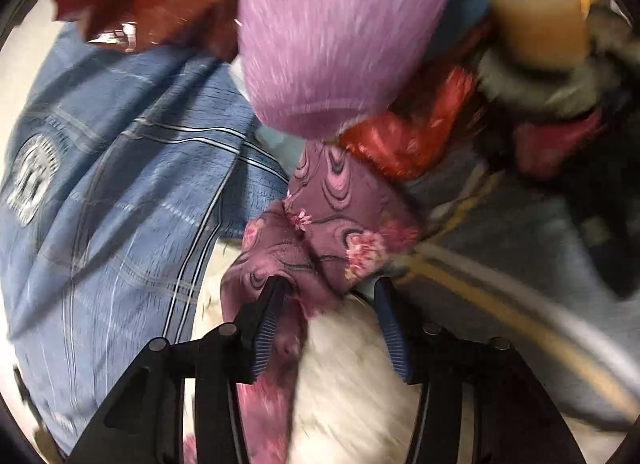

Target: Fold small clothes

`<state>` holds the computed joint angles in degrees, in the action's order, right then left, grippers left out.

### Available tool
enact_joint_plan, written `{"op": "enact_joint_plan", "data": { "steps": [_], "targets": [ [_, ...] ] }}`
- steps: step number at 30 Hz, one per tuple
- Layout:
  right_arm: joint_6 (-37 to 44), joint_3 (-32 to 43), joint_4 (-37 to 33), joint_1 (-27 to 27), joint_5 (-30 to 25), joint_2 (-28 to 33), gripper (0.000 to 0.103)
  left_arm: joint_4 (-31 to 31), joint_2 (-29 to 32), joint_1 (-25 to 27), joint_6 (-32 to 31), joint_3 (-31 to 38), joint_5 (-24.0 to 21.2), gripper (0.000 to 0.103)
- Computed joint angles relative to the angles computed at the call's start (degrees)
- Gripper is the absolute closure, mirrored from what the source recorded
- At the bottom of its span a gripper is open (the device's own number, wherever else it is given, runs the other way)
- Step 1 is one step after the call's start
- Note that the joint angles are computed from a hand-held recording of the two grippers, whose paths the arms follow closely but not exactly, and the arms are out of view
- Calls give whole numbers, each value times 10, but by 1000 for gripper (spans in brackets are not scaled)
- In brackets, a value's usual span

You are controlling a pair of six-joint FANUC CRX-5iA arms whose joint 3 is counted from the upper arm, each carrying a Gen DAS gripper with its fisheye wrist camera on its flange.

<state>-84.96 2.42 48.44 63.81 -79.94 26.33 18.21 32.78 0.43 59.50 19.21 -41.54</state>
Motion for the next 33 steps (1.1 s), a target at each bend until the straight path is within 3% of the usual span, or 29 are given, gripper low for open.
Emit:
{"op": "enact_joint_plan", "data": {
  "steps": [1, 2, 3, 8, 11, 14, 16, 17, 18, 20, 25, 26, 28, 29, 30, 33],
  "targets": [
    [7, 0, 7, -7, 0, 4, 50, -8, -1, -2, 1, -1, 5, 17],
    [25, 7, 1, -9, -9, 7, 63, -11, -3, -3, 1, -3, 8, 17],
    [41, 16, 1, -9, -21, 11, 95, -11, -3, -3, 0, -4, 9, 17],
    [125, 64, 64, 31, -156, 15, 94, 8, -1, 2, -3, -1, -4, 17],
    [189, 113, 20, 42, -197, 18, 93, 16, -1, 3, -5, -2, -6, 17],
    [214, 124, -95, 50, -152, 4, 87, 9, -1, 3, -3, 0, -8, 17],
    [179, 107, -120, 53, -122, 1, 85, 21, -4, 5, -12, -5, -10, 17],
    [118, 77, -88, 66, -112, -5, 78, 27, -5, 7, -14, -6, -12, 17],
    [46, 46, -53, 79, -107, -10, 59, 45, -6, 11, -24, -11, -13, 17],
    [-41, 21, -30, 91, -115, -11, 36, 76, -5, 16, -39, -14, -20, 17],
    [-71, -2, -36, 76, -110, -13, 36, 99, 4, 20, -41, -6, -33, 17],
    [-60, 4, -36, 65, -110, -5, 37, 94, 5, 19, -39, -5, -32, 17],
    [-47, 15, -41, 58, -127, 5, 57, 77, 4, 15, -34, -3, -27, 17],
    [-27, 29, -27, 44, -126, 17, 89, 70, 3, 14, -33, -3, -25, 17],
    [-4, 40, -30, 46, -136, 20, 89, 65, 2, 12, -32, -4, -22, 17],
    [166, 150, -38, 38, -214, 68, 89, 55, 4, 11, -24, 3, -25, 17]
  ]
}}
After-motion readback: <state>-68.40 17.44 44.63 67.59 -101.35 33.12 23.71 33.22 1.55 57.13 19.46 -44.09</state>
